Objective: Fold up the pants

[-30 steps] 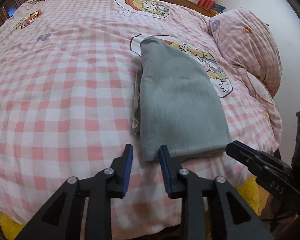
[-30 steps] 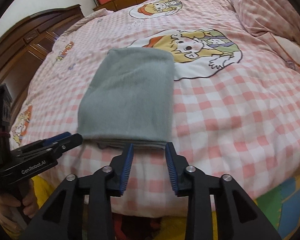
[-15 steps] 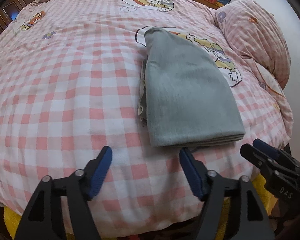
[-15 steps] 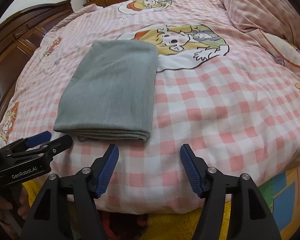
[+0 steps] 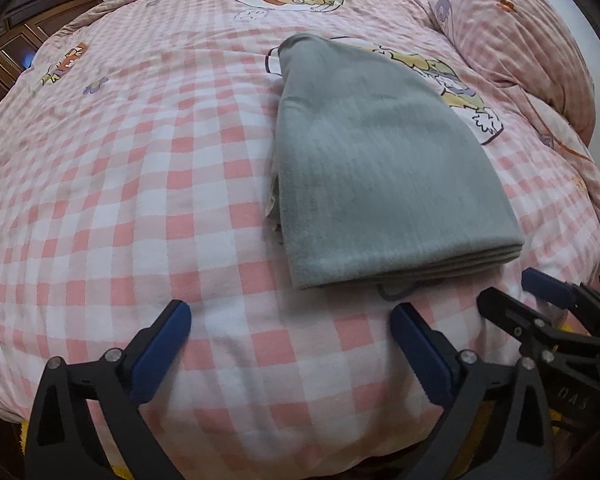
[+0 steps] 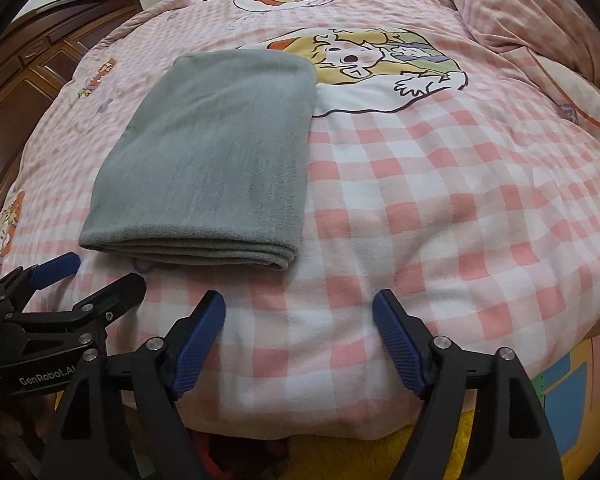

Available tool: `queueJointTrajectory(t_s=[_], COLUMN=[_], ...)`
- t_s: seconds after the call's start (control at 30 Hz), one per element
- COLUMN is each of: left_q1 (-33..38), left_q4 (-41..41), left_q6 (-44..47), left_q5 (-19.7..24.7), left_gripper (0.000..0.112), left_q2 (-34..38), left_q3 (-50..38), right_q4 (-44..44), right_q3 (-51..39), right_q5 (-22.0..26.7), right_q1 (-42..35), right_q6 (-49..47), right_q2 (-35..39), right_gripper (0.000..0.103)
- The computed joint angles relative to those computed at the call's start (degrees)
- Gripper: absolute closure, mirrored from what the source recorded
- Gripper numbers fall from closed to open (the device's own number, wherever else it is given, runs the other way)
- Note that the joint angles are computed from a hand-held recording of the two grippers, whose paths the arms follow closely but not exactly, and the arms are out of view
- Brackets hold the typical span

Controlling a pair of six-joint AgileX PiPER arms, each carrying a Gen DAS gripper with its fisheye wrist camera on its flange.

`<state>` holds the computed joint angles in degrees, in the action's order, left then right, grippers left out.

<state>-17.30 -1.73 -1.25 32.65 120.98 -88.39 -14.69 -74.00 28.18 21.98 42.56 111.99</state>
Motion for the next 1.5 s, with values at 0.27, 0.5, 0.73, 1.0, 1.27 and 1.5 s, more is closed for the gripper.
queueJointTrajectory(t_s=[0.27,0.5,0.73,1.0,1.27,1.5], left_q1=[-0.1,0.0,0.0,0.2,0.2,0.2], left_q4=[0.4,0.4,0.6,0.1,0.2,0.2], left_q6=[-0.8,-0.7,-0.9,-0.4,-0.3,-0.4], left_q5=[0.4,0.4,0.4,-0.1,-0.1,-0.1], left_gripper=[0.010,0.010,0.010,0.010,0.010,0.010], left_q2=[0.5,0.6,0.8,0.6,0.6,0.6], left_q3=[-0.7,-0.9,-1.0,-0.6,-0.6,-0.6], right_q4=[0.2,0.4,0.4,0.3,0.3,0.2], right_q3=[0.3,0.4,0.6,0.7,0.8,0.8], right_q5=[-0.7,-1.1,-1.4,-1.6,-1.7,-1.7], right_q1=[0.1,0.0,0.0,0.0,0.0,0.1], right_q6=[0.4,0.2,0.5,0.6,0.7,0.8], right_q2=[-0.1,-0.1,-0.1,-0.2,-0.2,-0.2], right_gripper=[0.022,0.021,0.021,0.020,0.020,0.020])
